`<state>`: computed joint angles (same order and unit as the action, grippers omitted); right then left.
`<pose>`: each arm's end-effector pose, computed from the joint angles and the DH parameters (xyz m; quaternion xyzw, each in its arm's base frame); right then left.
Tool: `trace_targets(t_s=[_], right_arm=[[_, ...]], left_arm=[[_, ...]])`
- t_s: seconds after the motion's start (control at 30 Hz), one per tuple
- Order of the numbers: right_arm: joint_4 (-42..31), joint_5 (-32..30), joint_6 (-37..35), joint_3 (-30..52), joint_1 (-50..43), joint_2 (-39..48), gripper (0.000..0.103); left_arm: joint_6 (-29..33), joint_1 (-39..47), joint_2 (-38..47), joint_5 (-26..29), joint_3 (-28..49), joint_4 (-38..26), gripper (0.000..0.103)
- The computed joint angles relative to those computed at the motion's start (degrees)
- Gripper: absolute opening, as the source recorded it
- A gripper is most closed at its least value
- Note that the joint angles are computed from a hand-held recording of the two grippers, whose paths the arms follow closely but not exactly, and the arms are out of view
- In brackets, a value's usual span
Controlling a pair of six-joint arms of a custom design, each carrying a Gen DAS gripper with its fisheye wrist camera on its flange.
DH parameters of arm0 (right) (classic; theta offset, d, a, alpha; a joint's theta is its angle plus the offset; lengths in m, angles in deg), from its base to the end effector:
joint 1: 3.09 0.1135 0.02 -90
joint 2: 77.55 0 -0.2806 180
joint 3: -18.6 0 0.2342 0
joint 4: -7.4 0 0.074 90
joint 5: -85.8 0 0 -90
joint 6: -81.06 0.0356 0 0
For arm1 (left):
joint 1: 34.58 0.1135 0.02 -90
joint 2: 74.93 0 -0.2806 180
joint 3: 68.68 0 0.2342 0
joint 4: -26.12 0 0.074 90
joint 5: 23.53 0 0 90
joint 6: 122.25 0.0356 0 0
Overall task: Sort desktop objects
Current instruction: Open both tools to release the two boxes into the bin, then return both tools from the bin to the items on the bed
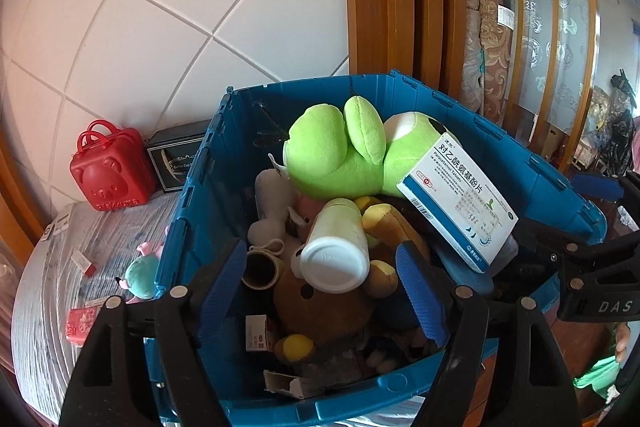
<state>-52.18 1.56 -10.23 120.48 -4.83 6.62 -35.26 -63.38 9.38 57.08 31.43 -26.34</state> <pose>0.2958 -0.0126 0.3909 0.0241 0.9118 -0.0566 0.4059 0.2701 -0.1419 0.3913 0.1629 0.8763 -0.0522 0.4503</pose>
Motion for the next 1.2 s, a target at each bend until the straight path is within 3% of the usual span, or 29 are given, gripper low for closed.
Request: trace_targets(t_s=[0.43, 0.73, 0.93, 1.2], right_arm=[[1.31, 2.8, 1.64, -2.99, 6.56, -5.73, 0.103], [4.62, 2.24, 5.73, -5.77, 13.0, -8.49, 0.103], [7.19, 8.83, 8.39, -2.8, 22.17, -5.66, 0.103], [9.24, 14.2, 13.41, 8.14, 34.33, 6.04, 0.103]], left_arm=[[0.04, 0.86, -6.0, -0.21, -4.17, 0.2, 0.077], [-0.01, 5.9, -12.46, 1.47, -9.53, 0.96, 0.077], [3.09, 18.19, -15.3, 9.35, -11.56, 0.41, 0.077], [15.79, 45.02, -11.81, 28.46, -12.14, 1.77, 0.077]])
